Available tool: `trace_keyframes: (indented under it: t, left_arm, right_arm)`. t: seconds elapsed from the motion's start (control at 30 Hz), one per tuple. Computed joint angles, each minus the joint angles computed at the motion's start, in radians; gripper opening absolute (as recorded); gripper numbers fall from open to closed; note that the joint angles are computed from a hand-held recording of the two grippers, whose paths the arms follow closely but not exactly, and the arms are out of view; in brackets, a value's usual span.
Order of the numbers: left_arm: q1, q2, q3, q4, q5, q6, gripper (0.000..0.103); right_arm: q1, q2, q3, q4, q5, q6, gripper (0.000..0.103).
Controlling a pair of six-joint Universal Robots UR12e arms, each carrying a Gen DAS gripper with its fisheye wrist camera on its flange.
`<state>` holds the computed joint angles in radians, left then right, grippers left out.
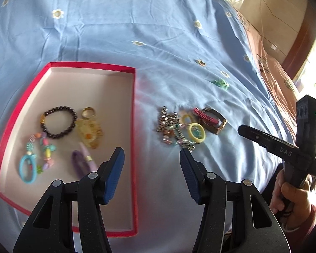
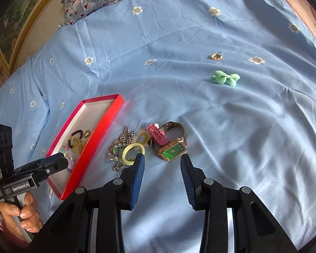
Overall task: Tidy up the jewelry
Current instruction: 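Move both open tools back over the jewelry pile, then grasp the beaded charm bracelet with the left tool while the right tool grasps the pink hair clip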
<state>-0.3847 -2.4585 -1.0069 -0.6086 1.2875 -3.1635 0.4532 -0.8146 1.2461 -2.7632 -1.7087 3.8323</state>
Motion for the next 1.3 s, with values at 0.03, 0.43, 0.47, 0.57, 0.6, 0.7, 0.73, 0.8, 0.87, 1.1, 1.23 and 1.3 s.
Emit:
trace_keyframes:
  t: [0.03,0.43,0.47,0.57,0.6,0.7,0.73,0.8,0.87,1.1,1.23,1.3]
  left_arm:
    - [-0.003,-0.006,0.011,-0.012,-0.001,0.01,0.054]
    - [-0.031,-0.064,0.115,-0.122,0.01,0.111,0.045]
    - [-0.031,-0.069,0.124,-0.131,0.011,0.111,0.044]
    - [-0.033,-0.08,0.141,-0.145,0.013,0.113,0.043]
    - [-0.033,-0.083,0.148,-0.149,0.013,0.114,0.043]
    - [-0.034,-0.097,0.172,-0.166,0.011,0.125,0.043]
    - [-0.035,-0.102,0.182,-0.175,0.01,0.131,0.043]
    - [-0.035,-0.112,0.201,-0.196,0.006,0.144,0.041]
    - [-0.035,-0.123,0.221,-0.217,0.001,0.154,0.041]
    - [-0.034,-0.152,0.27,-0.27,-0.02,0.158,0.038]
    - [-0.033,-0.157,0.277,-0.27,-0.021,0.16,0.033]
    - [-0.032,-0.16,0.281,-0.269,-0.02,0.155,0.029]
  right_arm:
    - [-0.001,-0.002,0.004,-0.001,-0.001,0.001,0.038]
    - [-0.018,0.003,-0.002,0.016,0.0,-0.007,0.038]
    - [-0.019,0.005,-0.005,0.018,0.001,-0.011,0.038]
    - [-0.023,0.014,-0.024,0.024,0.015,-0.037,0.037]
    - [-0.025,0.018,-0.033,0.029,0.027,-0.056,0.037]
    - [-0.025,0.04,-0.088,0.081,0.053,-0.148,0.036]
    - [-0.026,0.049,-0.109,0.105,0.062,-0.178,0.036]
    - [-0.028,0.065,-0.15,0.162,0.078,-0.229,0.035]
    - [-0.03,0.084,-0.194,0.226,0.093,-0.288,0.035]
    - [-0.03,0.143,-0.304,0.328,0.122,-0.39,0.035]
    - [-0.028,0.179,-0.363,0.374,0.116,-0.424,0.035]
    - [-0.027,0.193,-0.385,0.394,0.108,-0.442,0.033]
